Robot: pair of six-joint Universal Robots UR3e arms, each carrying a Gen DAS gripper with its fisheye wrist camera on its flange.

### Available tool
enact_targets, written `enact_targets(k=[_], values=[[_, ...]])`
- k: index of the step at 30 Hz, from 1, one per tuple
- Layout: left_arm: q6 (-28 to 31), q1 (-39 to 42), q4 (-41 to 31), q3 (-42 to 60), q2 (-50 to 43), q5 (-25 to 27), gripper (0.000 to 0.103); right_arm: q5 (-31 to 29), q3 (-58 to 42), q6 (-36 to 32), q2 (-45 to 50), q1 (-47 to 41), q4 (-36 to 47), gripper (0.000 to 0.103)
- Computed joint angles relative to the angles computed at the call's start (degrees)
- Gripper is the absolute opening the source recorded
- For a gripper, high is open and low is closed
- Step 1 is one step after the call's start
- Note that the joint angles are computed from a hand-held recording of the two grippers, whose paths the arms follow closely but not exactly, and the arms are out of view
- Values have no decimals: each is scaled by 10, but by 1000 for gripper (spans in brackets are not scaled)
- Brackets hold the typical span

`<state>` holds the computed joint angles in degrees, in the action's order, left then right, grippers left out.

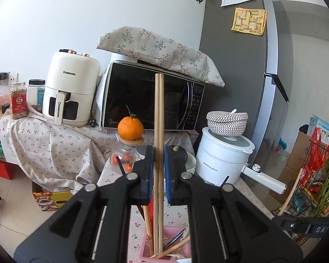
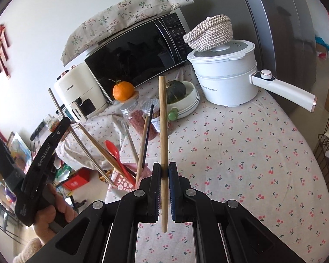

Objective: Organize utensils
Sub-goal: 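Lift both wooden chopsticks, lower them into the pink basket and open both tools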

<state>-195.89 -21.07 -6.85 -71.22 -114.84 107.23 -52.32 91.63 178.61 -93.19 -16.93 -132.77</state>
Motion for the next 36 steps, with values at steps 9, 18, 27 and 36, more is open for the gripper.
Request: enact_targets(k=[9, 18, 27, 36], values=[[16, 11, -64, 0, -12, -40, 10, 0, 13, -2, -10, -7, -12, 7], [-5, 42, -261, -31, 93, -134, 36, 35, 3, 33, -25, -23, -42, 7], [-21, 84, -508, -35, 182, -166, 65, 27, 7, 108, -34, -4, -179, 7], [1, 105, -558, -82, 221, -179, 71, -20, -15, 178, 35, 75, -300, 7]])
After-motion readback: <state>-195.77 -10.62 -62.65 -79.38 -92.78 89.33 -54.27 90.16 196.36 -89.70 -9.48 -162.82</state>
